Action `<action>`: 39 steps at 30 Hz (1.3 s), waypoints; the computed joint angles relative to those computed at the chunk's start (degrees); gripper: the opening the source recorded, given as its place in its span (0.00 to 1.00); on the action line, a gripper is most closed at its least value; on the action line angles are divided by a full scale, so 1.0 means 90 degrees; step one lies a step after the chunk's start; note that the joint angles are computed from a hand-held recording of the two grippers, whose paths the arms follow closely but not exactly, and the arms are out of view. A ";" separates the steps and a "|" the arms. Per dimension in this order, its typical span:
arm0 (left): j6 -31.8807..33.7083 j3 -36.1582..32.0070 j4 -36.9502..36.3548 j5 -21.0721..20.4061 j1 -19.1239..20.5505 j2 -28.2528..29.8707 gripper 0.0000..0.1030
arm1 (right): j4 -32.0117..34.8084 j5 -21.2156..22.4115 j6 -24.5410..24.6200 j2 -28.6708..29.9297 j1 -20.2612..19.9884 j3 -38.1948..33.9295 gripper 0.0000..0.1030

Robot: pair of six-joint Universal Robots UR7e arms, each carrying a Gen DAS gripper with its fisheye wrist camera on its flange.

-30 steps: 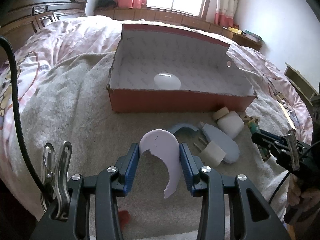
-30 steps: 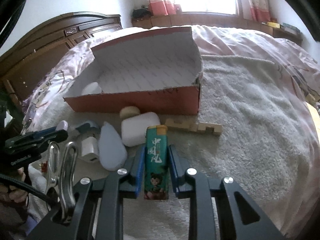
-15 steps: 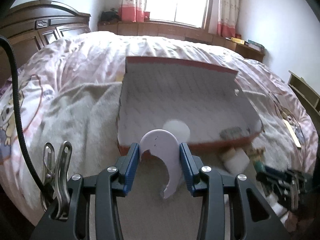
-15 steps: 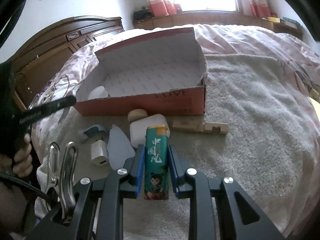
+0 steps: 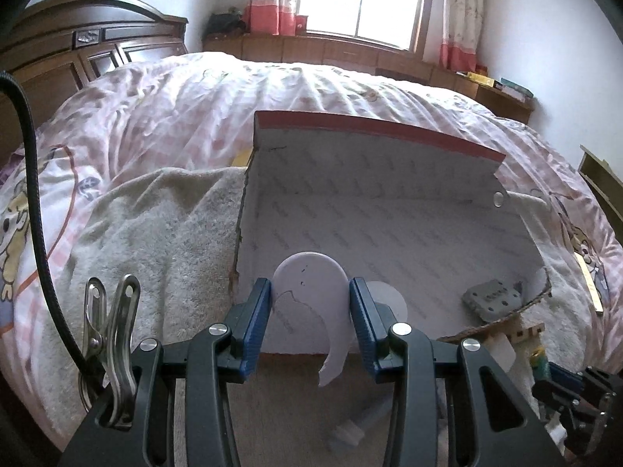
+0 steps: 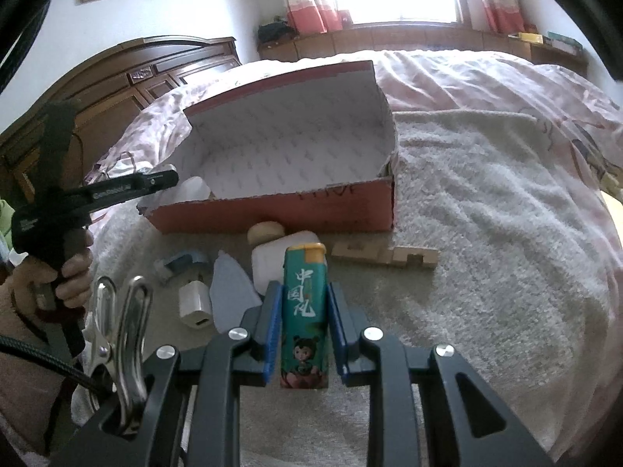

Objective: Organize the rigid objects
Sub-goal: 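Carry both items over the box while the left tool releases the pink piece inside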

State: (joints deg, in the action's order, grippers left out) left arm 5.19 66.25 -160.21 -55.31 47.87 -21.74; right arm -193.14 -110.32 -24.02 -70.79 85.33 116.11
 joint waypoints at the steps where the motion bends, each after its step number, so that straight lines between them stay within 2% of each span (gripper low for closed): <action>1: -0.0016 -0.0025 0.0022 -0.0017 0.0013 0.0010 0.41 | 0.0008 -0.0009 -0.0001 -0.0011 0.0004 -0.0011 0.23; 21: 0.0164 -0.0583 0.0350 -0.0249 0.0109 0.0282 0.40 | 0.0618 0.0032 0.0002 0.0170 0.0149 -0.0825 0.23; 30: 0.0229 -0.0830 0.0507 -0.0232 0.0134 0.0410 0.40 | 0.1200 0.0118 -0.0139 0.0425 0.0216 -0.1789 0.23; 39: 0.0299 -0.1128 0.0653 -0.0259 0.0161 0.0551 0.40 | 0.2167 0.0386 0.0269 0.0741 -0.0001 -0.2758 0.23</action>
